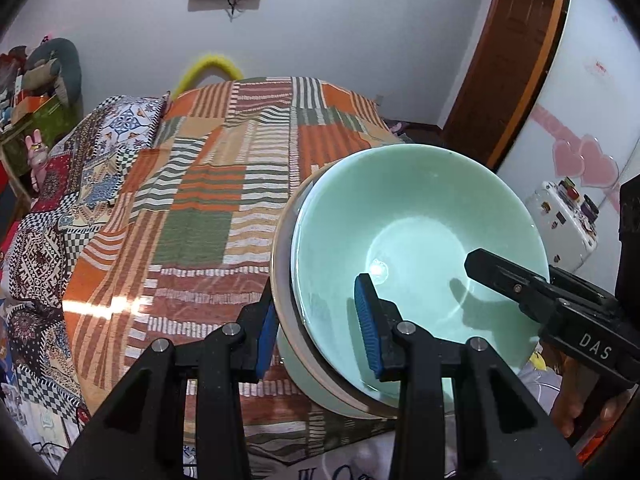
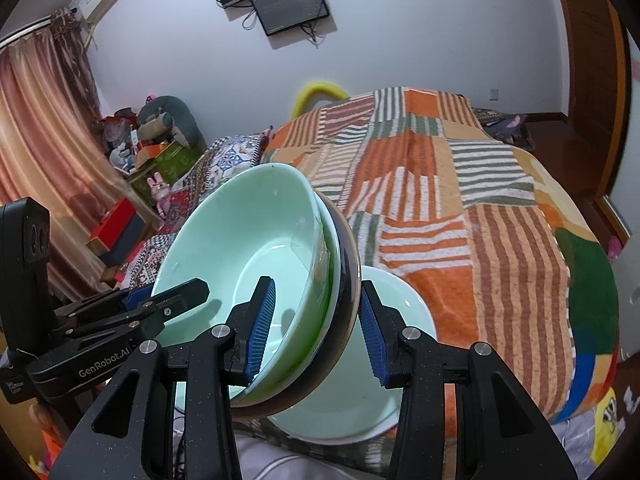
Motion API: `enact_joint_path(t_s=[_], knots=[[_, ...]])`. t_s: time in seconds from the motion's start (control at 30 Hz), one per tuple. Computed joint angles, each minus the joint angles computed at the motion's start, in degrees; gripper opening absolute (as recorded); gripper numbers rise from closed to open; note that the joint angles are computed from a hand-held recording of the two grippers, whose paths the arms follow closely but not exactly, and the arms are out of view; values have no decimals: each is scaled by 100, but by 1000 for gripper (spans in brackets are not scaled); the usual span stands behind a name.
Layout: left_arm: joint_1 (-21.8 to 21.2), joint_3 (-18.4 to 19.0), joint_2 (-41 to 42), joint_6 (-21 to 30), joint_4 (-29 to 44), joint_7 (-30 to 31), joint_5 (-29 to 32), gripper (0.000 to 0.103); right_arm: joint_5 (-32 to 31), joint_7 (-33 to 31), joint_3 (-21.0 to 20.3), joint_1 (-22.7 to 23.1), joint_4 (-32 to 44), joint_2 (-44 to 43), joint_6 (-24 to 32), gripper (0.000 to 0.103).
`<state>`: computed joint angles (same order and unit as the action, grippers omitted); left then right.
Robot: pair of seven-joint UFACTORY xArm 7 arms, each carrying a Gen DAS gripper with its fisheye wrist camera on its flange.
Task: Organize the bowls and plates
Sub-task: 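Press the mint green bowl down into the white bowl with both grippers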
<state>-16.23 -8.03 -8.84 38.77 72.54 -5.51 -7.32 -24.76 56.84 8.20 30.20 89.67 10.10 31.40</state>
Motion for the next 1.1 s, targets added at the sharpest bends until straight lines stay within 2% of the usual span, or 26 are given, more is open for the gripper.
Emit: enact_joint_path(t_s=[0.37, 1.1], knots=[[-85, -53, 311, 179, 140, 20, -24, 37, 133, 99, 37, -125, -297, -127, 58, 39], [-66, -36, 774, 440, 244, -10, -5, 37, 882, -358, 76, -229, -423, 60, 101, 39]])
